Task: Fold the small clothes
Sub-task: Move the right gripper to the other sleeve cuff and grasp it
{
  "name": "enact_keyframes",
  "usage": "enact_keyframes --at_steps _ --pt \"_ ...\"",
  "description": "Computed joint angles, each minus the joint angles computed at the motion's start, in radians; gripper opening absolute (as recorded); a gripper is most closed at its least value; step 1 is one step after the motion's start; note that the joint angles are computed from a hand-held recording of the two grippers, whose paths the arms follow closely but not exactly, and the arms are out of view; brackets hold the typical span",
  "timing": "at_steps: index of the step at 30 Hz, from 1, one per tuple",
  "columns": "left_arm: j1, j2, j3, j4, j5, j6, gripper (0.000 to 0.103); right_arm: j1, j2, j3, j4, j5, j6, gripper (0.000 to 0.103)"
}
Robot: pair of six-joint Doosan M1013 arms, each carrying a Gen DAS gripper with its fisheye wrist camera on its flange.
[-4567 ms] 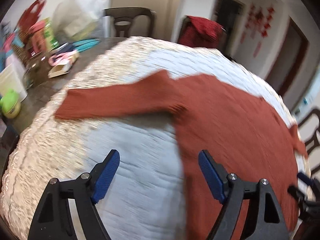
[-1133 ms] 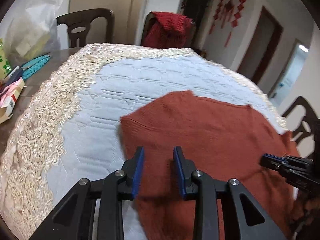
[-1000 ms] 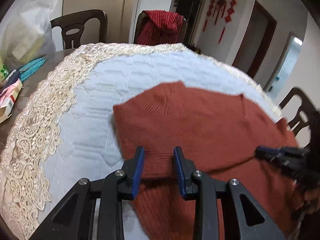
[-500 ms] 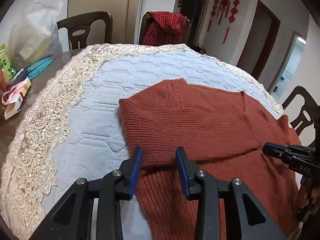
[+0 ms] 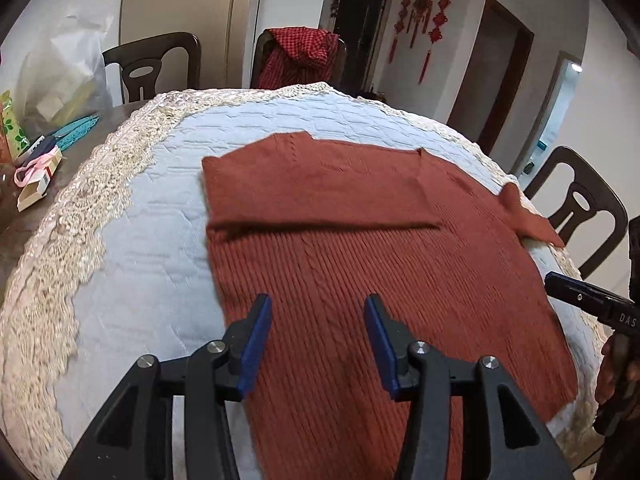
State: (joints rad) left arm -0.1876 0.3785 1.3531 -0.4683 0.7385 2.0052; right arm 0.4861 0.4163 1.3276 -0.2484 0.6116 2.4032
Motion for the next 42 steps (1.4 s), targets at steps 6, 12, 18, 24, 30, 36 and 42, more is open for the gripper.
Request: enact_keyframes --at_steps 6,12,18,24,30,36,42 --pt "-0.009 -0.005 0.007 -0.003 0.011 0.005 0.053 0.0 -0.037 0.065 -0.092 0.01 0.175 0.049" --pt "-0.021 -0.008 0.005 0.0 0.002 0.013 0.054 -0.009 -0.056 0.102 -0.13 -0.011 0.273 0.049" --pt "-0.034 0.002 -0.008 0.008 -0.002 0.016 0.055 -0.026 -0.077 0.144 -0.165 -0.036 0.361 0.049" --pt "-0.043 0.027 -0.033 0.026 0.007 -0.007 0.055 -0.061 -0.084 0.162 -0.213 -0.037 0.466 0.049" --pt "-0.043 0.042 -0.043 0.033 0.029 -0.027 0.055 -0.104 -0.079 0.162 -0.182 -0.077 0.488 0.049" --pt "-0.04 0.041 -0.035 0.011 0.025 -0.01 0.058 -0.137 -0.072 0.159 -0.186 -0.108 0.566 0.049" --pt "-0.035 0.041 -0.032 -0.016 0.028 0.003 0.059 -0.157 -0.076 0.179 -0.303 -0.155 0.8 0.049"
